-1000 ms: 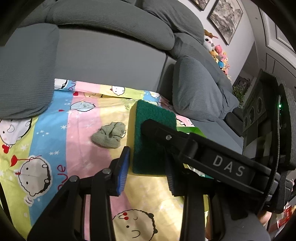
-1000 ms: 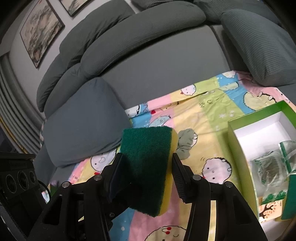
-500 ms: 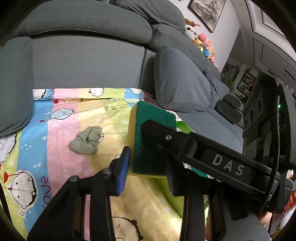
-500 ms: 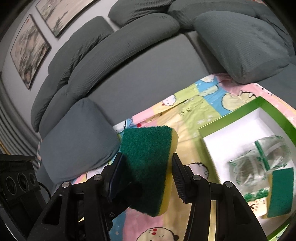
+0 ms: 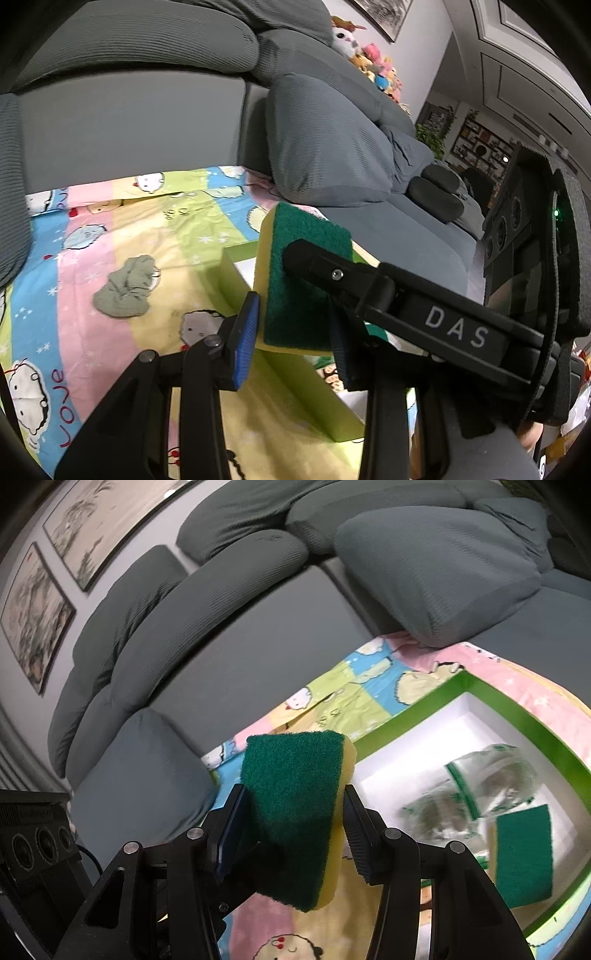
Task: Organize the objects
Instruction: 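Lift the yellow-green sponge and carry it over the white box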
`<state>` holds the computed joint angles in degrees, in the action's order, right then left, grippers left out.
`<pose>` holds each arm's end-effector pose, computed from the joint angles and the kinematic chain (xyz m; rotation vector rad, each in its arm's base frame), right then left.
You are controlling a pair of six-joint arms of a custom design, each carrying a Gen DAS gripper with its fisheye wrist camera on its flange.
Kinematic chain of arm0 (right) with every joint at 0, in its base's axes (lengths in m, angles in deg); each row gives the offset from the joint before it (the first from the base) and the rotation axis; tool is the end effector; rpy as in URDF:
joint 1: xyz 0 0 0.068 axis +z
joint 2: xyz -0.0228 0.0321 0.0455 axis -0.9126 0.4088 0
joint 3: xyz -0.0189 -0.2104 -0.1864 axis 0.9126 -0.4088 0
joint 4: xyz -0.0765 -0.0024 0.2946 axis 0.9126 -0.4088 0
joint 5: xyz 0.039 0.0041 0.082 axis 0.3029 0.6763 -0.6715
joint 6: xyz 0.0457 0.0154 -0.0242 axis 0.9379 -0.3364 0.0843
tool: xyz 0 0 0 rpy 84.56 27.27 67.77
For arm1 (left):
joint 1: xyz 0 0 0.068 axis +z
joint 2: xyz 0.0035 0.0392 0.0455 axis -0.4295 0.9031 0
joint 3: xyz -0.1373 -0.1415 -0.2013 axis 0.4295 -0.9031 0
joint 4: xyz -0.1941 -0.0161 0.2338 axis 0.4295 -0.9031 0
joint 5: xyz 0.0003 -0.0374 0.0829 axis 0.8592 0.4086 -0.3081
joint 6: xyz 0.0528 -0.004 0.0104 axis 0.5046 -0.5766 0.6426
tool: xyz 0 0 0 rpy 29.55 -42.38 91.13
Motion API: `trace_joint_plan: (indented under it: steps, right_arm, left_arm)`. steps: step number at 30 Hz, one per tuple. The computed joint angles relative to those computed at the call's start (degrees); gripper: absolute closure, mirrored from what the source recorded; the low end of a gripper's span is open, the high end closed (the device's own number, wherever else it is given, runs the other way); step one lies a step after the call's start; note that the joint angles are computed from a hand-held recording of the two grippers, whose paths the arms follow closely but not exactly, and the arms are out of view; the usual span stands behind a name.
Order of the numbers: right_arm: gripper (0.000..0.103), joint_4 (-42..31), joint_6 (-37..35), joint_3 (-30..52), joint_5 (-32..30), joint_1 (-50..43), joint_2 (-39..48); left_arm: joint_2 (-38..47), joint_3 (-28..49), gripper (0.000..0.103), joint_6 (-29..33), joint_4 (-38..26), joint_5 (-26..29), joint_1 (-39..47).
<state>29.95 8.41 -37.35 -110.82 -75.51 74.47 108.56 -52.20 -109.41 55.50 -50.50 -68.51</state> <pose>0.1608 -0.0106 0.1184 0.3440 2.1338 0.6543 0.1684 -0.1549 0.1320 0.3346 2.1904 -0.6145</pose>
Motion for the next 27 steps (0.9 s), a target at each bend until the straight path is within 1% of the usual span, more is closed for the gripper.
trace_joint_plan:
  steps: [5, 10, 18, 23, 27]
  right_arm:
    - [0.05, -1.07, -1.22, 0.19, -2.1, -5.1, 1.05]
    - [0.05, -1.44, -2.52, 0.33, -3.75, -9.3, 2.68]
    - [0.05, 2.59, -4.07, 1.18, -5.53, -14.0, 10.81]
    - [0.05, 4.33, -5.02, 2.03, -6.42, -16.32, 15.55]
    - [0.05, 4.0, -5.51, 2.16, -6.63, -17.55, 16.38]
  left_arm:
    - [5.51, 2.22, 0.07, 0.16, 2.76, 2.24, -0.69]
    - [9.93, 4.31, 0.07, 0.32, 4.26, 3.92, -1.28]
    - [17.07, 7.7, 0.07, 0.49, 6.07, 6.77, -1.15]
    - [20.04, 9.26, 0.07, 0.45, 6.34, 7.94, -1.23]
    - [21.57, 9.96, 0.07, 0.49, 6.82, 8.96, -1.17]
